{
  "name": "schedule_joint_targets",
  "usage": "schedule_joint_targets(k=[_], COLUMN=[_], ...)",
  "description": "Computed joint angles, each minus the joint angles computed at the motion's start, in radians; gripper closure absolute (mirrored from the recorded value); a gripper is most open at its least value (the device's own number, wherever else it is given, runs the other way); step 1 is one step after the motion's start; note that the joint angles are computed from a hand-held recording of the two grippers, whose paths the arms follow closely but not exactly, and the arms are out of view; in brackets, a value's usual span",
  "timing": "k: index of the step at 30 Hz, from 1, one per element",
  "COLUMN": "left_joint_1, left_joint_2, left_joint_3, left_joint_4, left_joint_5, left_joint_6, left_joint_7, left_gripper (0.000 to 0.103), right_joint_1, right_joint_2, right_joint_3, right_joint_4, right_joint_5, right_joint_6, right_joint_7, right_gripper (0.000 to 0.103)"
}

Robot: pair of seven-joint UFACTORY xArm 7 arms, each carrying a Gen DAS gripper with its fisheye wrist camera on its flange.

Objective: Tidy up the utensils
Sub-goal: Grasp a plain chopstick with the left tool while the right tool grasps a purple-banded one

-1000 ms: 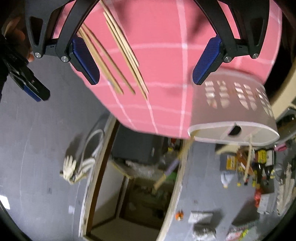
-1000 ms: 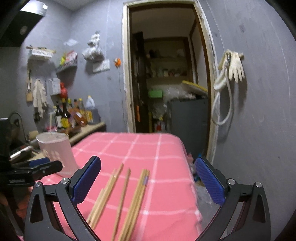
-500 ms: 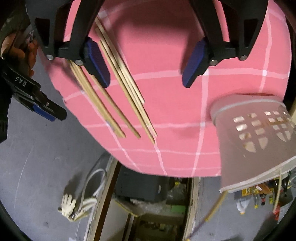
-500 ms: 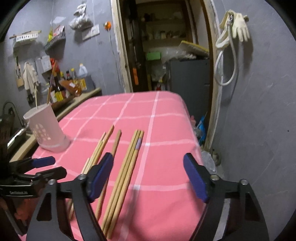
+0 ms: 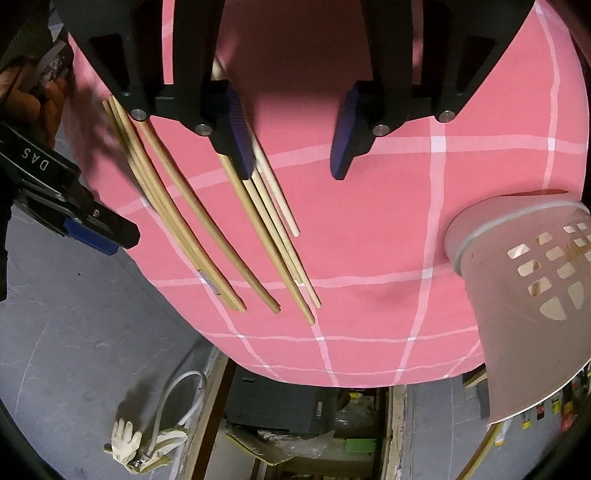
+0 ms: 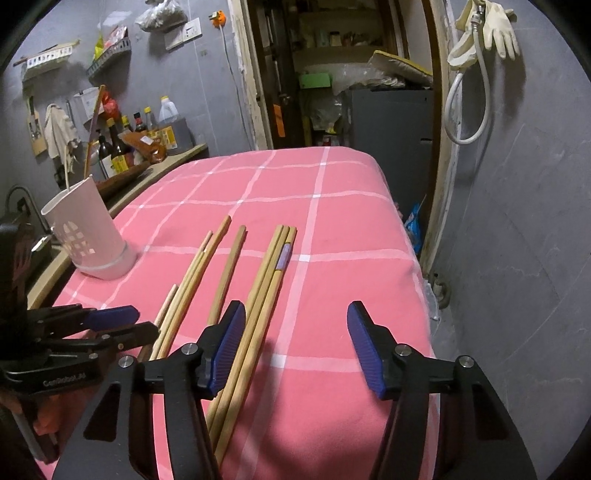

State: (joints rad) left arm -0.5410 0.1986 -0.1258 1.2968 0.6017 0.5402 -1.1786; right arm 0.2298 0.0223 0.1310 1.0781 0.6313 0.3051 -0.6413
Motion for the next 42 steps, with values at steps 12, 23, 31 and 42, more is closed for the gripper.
schedule_joint_targets(k=[12,23,31,42], left_joint_1=[0.01,0.013,0.017,0.02], left_joint_2=[0.038,0.047,0.049,0.085], left_joint_3=[0.002,0.015,0.015,0.012], left_joint_4=[0.056,0.06,0.059,0.119], left_joint_5=[-0.058,-0.103,-0.124,-0.226], left_joint_6=[0.045,0.011,-0.008,0.028], left_joint_7=[0.073,0.113,0.131,0.252], left_gripper=[0.086,0.088,0.088,0.1], right_joint_1=[-0.015,-0.019,-0.005,-0.05], right_joint_2=[0.087,0.2,0.277,0.349], right_joint_3=[0.01,0.027,0.025,0.045], right_joint_4=[0.104,0.254,0.356,0.503], right_joint_5=[-0.133,-0.279,-0.37,-0.297], right_joint_6=[0.125,0.198,0.269,0.432], right_joint_7=[0.108,0.216,0.283,0.375], right_gripper=[0.078,0.083,0.084,0.098])
